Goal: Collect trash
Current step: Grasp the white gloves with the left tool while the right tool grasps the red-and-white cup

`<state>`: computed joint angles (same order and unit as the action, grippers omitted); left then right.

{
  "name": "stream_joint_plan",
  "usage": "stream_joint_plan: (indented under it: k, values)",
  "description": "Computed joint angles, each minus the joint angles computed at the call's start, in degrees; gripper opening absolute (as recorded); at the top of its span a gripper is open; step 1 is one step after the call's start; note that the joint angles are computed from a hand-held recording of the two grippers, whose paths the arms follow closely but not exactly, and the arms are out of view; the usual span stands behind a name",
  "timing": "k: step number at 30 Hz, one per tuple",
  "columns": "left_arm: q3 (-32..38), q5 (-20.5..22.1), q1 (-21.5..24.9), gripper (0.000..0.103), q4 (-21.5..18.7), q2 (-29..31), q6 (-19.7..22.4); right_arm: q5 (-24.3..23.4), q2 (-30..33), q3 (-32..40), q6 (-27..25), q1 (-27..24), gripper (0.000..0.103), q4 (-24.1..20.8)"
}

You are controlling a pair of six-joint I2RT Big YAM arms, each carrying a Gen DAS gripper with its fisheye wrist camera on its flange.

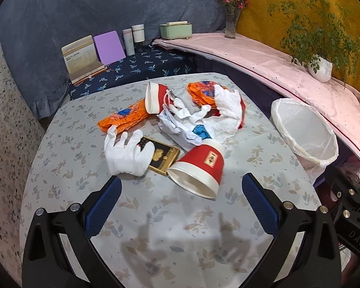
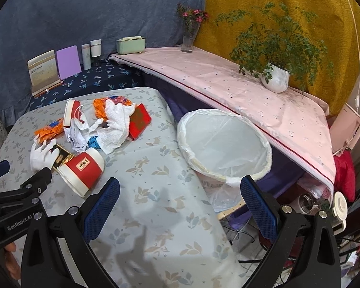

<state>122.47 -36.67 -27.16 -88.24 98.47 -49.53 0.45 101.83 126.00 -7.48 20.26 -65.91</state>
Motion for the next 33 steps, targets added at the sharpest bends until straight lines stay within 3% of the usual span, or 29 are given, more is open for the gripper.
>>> stream_joint_plan:
  k: [11,18,25,28,33]
  values:
    - [-16.56,6.4,8.64,0.096,8.81,-8.55,-0.1,-0.24,2.96,-0.45,-0.23,4.75,0.096,1.68]
    - [-21.59,9.46,13.93,0.096,10.86,-10.67,0.97,-2.12,6.76,3.47,0.33,6.74,0.096,-1.22]
    - [-21.64,12.69,16.2,0.095,13.36,-9.41,1.86,-3.36,10.92,8.69,1.23,8.41,0.096,-4.12]
    - [-21.96,15.61,16.86,0.081,14.6,-9.05,2.81,-3.8,11.79,9.51,0.77,9.1,0.096,-4.44]
    - [-23.14,20.32,17.62,0.045,16.16,-9.32,3.37,-4.16,12.03,8.5,-0.85,10.34,0.095,-4.7]
